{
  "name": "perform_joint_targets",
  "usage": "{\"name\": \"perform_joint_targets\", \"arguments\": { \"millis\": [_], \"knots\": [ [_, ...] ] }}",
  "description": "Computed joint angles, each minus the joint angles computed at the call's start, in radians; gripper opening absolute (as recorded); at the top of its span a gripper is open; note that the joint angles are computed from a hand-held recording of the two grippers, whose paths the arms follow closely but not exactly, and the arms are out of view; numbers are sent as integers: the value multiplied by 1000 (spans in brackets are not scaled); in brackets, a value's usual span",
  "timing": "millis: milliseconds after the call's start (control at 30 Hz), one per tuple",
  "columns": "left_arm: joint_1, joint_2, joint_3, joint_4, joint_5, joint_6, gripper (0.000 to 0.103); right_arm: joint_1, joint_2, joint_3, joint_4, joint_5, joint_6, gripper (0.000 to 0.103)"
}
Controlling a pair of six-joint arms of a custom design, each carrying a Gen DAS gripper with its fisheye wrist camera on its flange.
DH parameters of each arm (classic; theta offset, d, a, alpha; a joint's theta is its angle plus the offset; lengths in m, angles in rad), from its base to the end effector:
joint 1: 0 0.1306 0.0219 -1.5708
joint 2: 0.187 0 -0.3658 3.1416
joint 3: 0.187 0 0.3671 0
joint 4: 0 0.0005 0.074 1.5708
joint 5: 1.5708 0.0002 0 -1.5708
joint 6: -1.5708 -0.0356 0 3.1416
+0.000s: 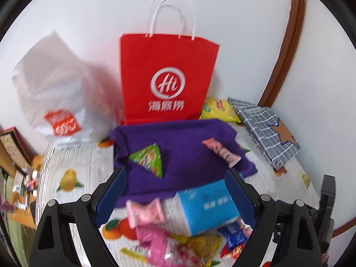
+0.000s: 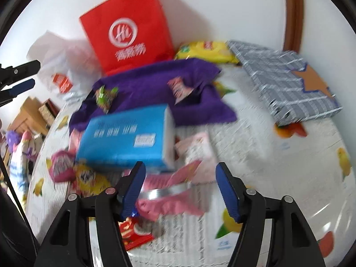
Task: Organize snacks
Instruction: 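Grasp the pink wrapped snack with the right tool while the left tool returns to the pile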
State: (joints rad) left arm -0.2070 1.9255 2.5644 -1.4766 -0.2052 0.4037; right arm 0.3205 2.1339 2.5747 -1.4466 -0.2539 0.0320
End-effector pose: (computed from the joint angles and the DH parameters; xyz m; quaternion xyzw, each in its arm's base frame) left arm 0.5669 -0.1122 0.5819 -0.1277 0.9206 -0.0160 0.3688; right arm 0.6249 0.2163 0.4631 -0.2018 0.9317 0.1601 0.2562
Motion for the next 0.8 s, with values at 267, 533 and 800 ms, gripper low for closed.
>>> {"name": "perform_joint_targets", "arguments": {
  "millis": [267,533,800],
  "knots": [
    [2,-219,-369,111,-5,56,90,31,-17,-95,21,7,13,67],
    [6,-280,-516,99,-1,111,90,45,-95,-233,108,27,58,60],
    [0,-242,-510,78,1,110,90,14,-181,-316,164,-3,52,60]
  ]
}}
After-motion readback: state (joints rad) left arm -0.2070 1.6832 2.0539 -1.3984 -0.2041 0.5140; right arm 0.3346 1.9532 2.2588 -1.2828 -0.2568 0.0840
